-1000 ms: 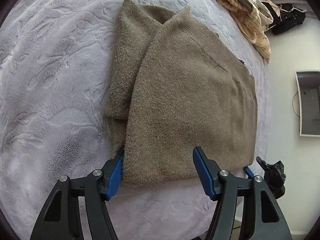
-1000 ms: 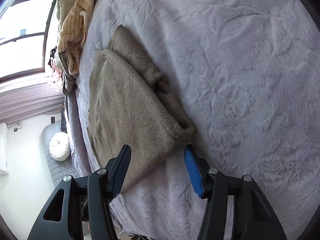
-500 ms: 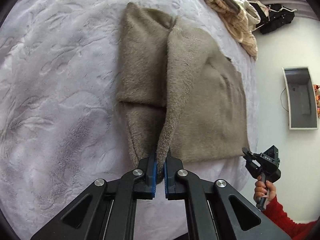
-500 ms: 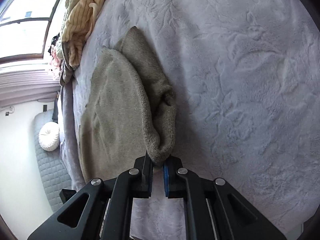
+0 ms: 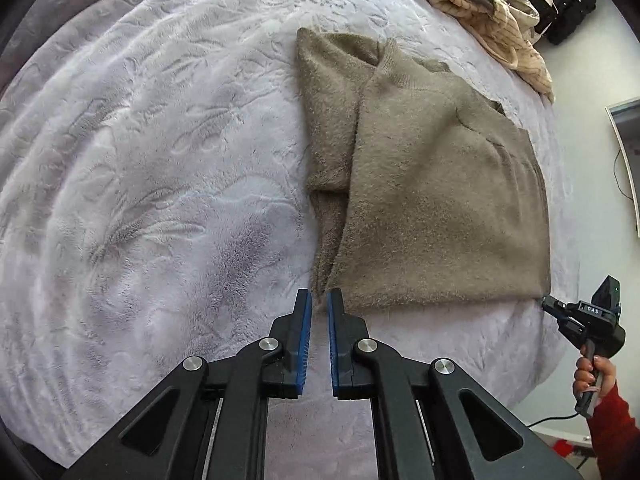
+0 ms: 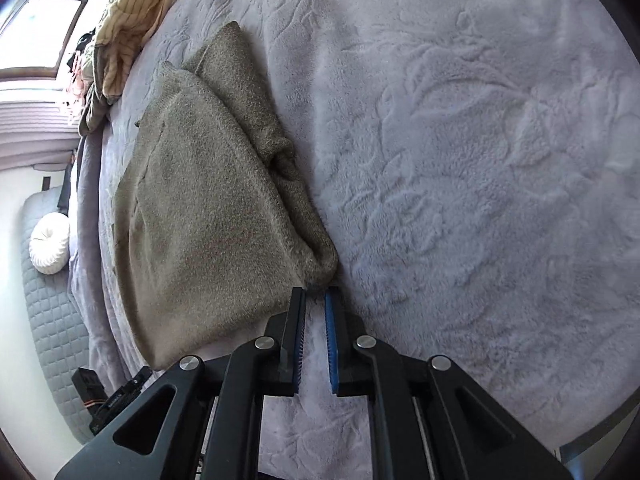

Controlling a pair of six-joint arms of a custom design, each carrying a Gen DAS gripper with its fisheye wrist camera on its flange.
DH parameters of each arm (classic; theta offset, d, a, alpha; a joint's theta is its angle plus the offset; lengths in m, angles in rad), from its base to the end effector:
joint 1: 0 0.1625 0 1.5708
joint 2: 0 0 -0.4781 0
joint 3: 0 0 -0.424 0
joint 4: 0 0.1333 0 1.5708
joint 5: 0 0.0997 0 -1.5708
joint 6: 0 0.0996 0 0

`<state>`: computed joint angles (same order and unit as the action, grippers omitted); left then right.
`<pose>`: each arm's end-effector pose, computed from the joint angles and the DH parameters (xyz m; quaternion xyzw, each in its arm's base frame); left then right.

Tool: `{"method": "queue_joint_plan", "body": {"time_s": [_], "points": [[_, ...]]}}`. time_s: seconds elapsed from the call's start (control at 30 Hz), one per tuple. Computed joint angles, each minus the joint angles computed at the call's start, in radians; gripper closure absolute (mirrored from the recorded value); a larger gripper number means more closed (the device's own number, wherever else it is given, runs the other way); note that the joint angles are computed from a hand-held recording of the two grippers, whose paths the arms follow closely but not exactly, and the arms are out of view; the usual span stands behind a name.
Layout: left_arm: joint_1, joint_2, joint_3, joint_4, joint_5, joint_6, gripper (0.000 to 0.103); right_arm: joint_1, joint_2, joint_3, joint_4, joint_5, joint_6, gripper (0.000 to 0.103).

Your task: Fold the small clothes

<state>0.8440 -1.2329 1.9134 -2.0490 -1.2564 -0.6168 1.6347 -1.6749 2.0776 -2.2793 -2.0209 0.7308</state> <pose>-0.2539 -0.5325 0.2340 0.0698 0.9803 -0.0189 0.1840 0.1193 -0.4558 0.4163 -0.3474 -0.8992 0.2222 0.1459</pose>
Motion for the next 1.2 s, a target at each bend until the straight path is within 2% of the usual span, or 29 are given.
{"method": "queue_joint_plan", "body": {"time_s": [0.13, 0.27, 0.4, 0.43, 0.5, 0.6, 0.7, 0.77, 0.83, 0.97, 1.1, 1.13, 1.17, 1.2], "points": [[-0.019, 0.026, -0.016, -0.072, -0.032, 0.049, 0.095, 0.049, 0.03, -0.028, -0.031, -0.026, -0.037, 0.093], [-0.032, 0.116, -0.053, -0.093, -0.039, 0.09, 0.095, 0.068, 0.104, -0.078, -0.034, -0.029, -0.117, 0.093], [-0.023, 0.177, -0.067, -0.048, 0.051, 0.051, 0.095, 0.059, 0.161, -0.119, 0.095, -0.1, -0.128, 0.093], [-0.008, 0.172, -0.058, -0.063, 0.041, 0.036, 0.095, 0.051, 0.17, -0.124, 0.137, -0.121, -0.117, 0.094], [0.02, 0.145, -0.043, -0.089, 0.01, -0.006, 0.095, 0.02, 0.152, -0.095, 0.099, -0.085, -0.135, 0.097], [0.024, 0.119, -0.055, -0.067, 0.021, -0.042, 0.095, -0.001, 0.124, -0.068, 0.05, -0.044, -0.137, 0.097], [0.003, 0.13, -0.098, -0.046, 0.074, -0.017, 0.095, 0.01, 0.126, -0.069, 0.066, -0.068, -0.162, 0.097], [0.007, 0.155, -0.134, -0.087, 0.059, 0.04, 0.095, 0.014, 0.139, -0.079, 0.075, -0.081, -0.172, 0.097], [0.011, 0.205, -0.192, -0.108, 0.06, 0.099, 0.095, 0.016, 0.143, -0.082, 0.077, -0.082, -0.173, 0.097], [0.033, 0.33, -0.342, -0.065, 0.1, 0.159, 0.095, 0.007, 0.141, -0.074, 0.054, -0.06, -0.177, 0.097], [0.037, 0.411, -0.419, -0.067, 0.172, 0.188, 0.095, 0.004, 0.147, -0.076, 0.048, -0.055, -0.177, 0.097], [0.038, 0.421, -0.429, -0.062, 0.185, 0.185, 0.089, 0.002, 0.145, -0.075, 0.048, -0.054, -0.178, 0.097], [0.039, 0.428, -0.438, -0.053, 0.194, 0.183, 0.052, 0.0, 0.143, -0.073, 0.046, -0.05, -0.18, 0.097], [0.037, 0.432, -0.439, -0.053, 0.214, 0.179, 0.031, -0.003, 0.141, -0.072, 0.044, -0.046, -0.18, 0.097]]}}
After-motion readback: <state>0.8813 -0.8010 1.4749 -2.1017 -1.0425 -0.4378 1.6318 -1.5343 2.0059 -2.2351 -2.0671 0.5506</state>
